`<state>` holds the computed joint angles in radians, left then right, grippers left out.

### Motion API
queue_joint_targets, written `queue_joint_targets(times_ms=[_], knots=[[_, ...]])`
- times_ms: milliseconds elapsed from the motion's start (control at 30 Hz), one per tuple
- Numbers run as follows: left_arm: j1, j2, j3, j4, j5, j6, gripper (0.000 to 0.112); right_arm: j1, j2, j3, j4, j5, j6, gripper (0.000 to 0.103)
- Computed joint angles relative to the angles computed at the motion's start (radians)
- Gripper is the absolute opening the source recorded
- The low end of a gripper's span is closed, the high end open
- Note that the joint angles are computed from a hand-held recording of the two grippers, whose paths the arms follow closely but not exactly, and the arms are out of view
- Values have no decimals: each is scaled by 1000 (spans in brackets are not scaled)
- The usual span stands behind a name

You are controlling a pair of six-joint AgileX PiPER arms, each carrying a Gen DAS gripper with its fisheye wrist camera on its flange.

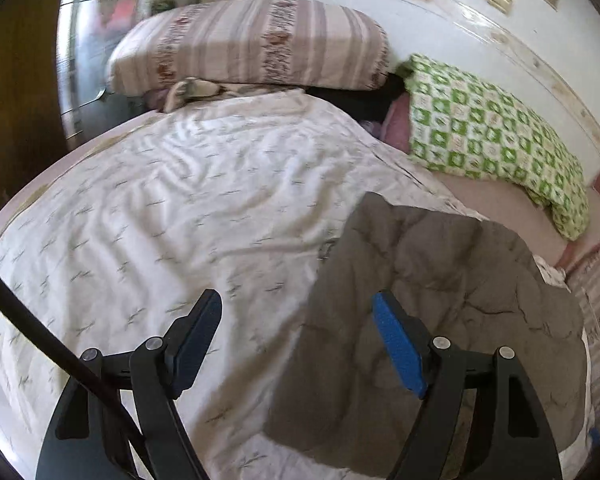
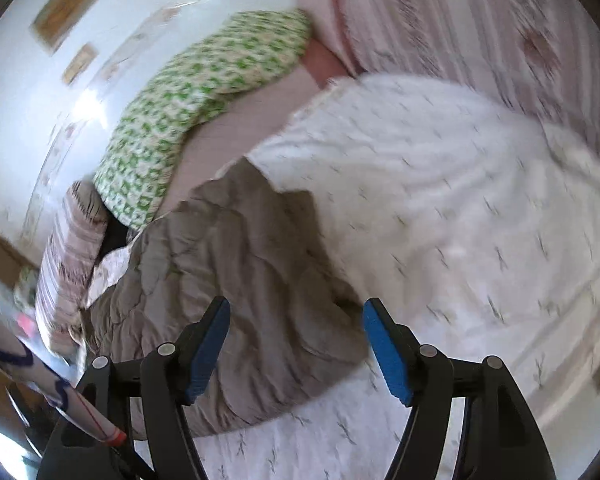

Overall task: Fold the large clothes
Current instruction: 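Press the folded jacket bundle flat with both open tools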

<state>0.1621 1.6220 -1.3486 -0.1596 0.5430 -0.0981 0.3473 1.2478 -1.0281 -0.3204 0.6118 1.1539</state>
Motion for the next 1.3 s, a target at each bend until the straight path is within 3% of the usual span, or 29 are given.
queue_joint_targets(times_ms=[300, 367, 433, 600, 700, 867, 967, 1100, 1300], knots=[[-115, 236, -295, 24, 131, 67, 77, 9, 324, -336, 37, 66, -273, 76], [-155, 289, -349, 94, 147, 19, 78, 36, 394, -404, 61, 71, -334, 68], [-207, 361, -423, 215, 168, -76, 78, 76, 509, -528, 53, 131, -371, 66], [-252, 496, -587, 341, 205, -193, 80, 81, 702, -721, -26, 202, -358, 68], [-267, 565, -697, 372, 240, -227, 81, 41, 794, -843, 16, 224, -382, 68], [-292, 654, -826, 442, 280, -256, 84, 38, 855, -909, -10, 243, -371, 72], [-307, 676, -858, 489, 303, -276, 86, 58, 885, -954, -61, 282, -359, 73], [-323, 626, -784, 557, 277, -327, 86, 63, 853, -905, -87, 255, -331, 73], [-368, 396, -455, 751, 111, -491, 86, 126, 677, -708, -224, 171, -179, 73]])
